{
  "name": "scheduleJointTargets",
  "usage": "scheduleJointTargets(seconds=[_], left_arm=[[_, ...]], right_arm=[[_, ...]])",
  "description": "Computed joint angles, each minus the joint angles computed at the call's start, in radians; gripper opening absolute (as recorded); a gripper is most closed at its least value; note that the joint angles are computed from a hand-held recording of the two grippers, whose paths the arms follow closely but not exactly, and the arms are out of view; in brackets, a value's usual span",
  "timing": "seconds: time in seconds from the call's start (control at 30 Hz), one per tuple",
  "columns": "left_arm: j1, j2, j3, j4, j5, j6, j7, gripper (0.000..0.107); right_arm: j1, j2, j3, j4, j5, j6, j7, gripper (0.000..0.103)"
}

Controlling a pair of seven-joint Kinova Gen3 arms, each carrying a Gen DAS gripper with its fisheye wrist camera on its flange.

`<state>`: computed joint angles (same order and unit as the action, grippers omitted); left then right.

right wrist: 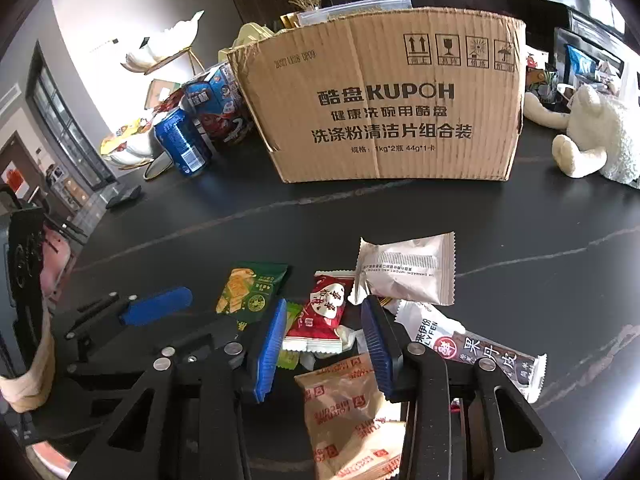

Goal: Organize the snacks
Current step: 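Grasp the green cracker bag with the left gripper while the right grasps the red-white wrapped snack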

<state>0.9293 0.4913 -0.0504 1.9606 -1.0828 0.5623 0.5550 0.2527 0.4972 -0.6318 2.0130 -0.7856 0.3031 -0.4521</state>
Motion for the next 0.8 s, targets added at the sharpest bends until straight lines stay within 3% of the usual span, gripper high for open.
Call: scheduleJointTargets(seconds=[0.43, 0.73, 0.8], left_arm=[[-0.020, 0.035, -0.031, -0.024, 0.092, -0.058, -0.095, 0.049], [0.011, 0.057, -0.057, -0.058, 0.141, -0.013, -0.157, 0.045], [0.017, 0.054, -0.067, -0.051, 0.134, -0.024, -0.150, 0.045]], right_arm=[[-0.060, 0.025, 0.032, -0.016, 0.049, -0.015, -0.063, 0.038], [-0.094, 0.047, 0.039, -0.029, 0.139, -0.037, -0.157, 0.035], [-0.098, 0.050, 0.041, -0.030, 0.163, -0.042, -0.179, 0.031]])
